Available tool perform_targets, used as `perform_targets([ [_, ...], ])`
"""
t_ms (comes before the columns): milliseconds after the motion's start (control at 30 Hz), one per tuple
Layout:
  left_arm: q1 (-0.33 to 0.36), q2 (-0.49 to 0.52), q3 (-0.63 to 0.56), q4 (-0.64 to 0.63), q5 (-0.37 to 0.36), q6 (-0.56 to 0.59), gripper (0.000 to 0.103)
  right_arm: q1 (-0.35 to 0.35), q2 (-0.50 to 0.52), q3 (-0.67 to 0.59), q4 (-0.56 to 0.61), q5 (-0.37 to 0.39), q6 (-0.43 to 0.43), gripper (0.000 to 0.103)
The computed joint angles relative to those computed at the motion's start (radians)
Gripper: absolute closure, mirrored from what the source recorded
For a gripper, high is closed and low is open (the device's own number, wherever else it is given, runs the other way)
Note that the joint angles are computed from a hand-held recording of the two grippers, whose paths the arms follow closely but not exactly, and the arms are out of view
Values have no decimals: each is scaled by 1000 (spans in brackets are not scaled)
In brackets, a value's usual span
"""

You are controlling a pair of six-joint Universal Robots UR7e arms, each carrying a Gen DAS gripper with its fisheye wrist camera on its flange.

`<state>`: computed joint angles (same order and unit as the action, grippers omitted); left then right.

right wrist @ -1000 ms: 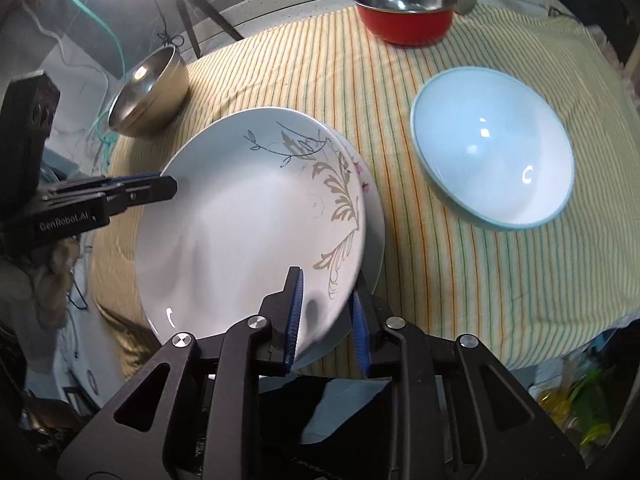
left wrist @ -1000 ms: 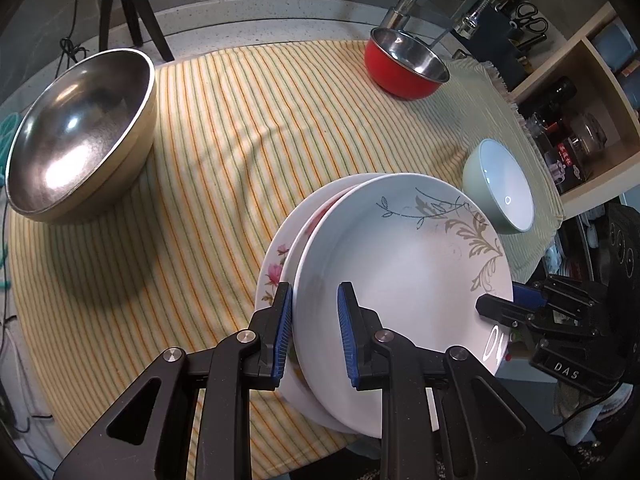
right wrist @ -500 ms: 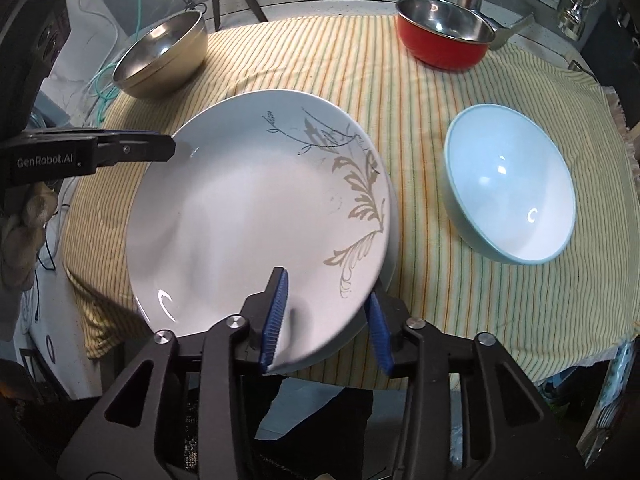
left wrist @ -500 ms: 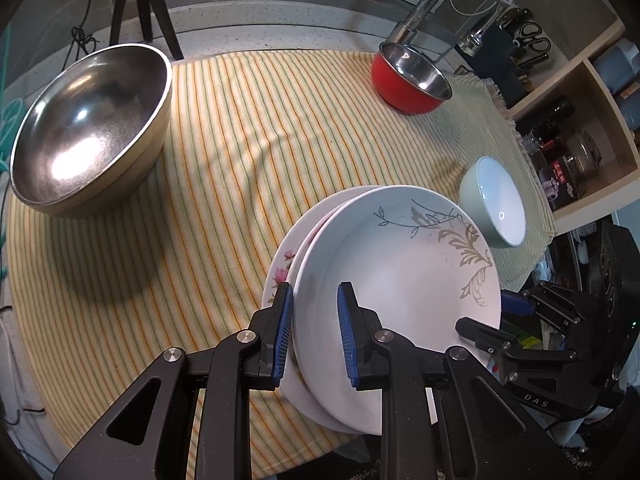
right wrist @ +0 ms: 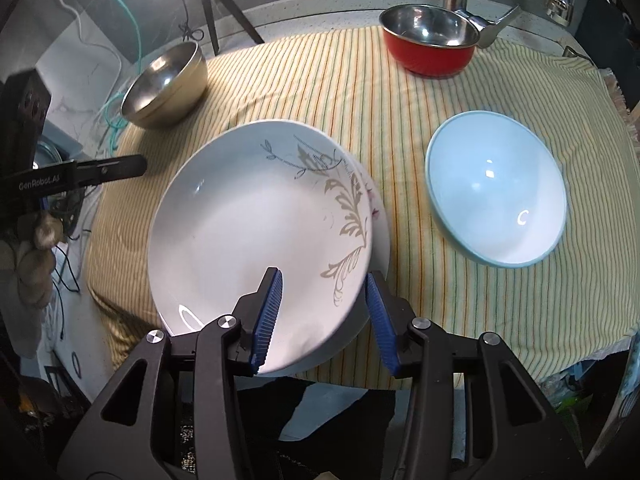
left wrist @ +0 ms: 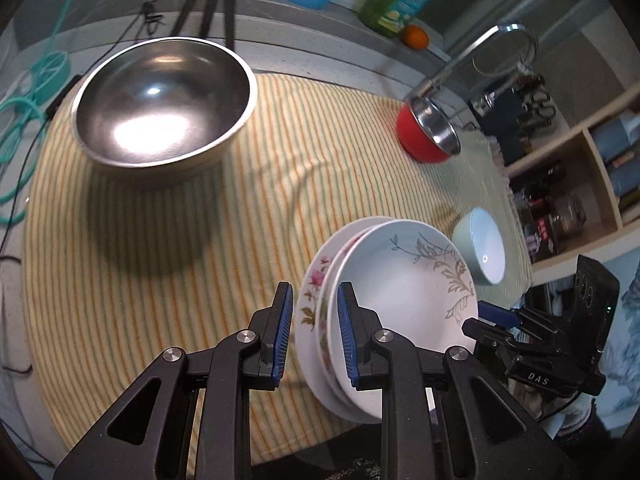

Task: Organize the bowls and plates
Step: 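Lower the leaf-pattern plate onto the stack with the left tool while the right tool steadies it, then release the plate and move the left tool to the large steel bowl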

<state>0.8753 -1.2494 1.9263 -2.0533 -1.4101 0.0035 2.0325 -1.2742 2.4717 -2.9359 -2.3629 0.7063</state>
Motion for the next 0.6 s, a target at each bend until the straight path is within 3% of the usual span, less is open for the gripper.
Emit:
perform_targets([
  [200,42,-36,-1,-76,6,-61,81,9,-13,-5,-87,5,-34,58],
  [300,60,-33,-18,-105,29,-84,73,7,-7,-21,-166,15,-88,58],
  [400,70,-31,-33,-135,60,-88,73,-1,6,-46,-227,27,-145,58],
  [600,106,-2,-92,-176,105,-88,73,-53,52,-116,-333,138,-258,58],
])
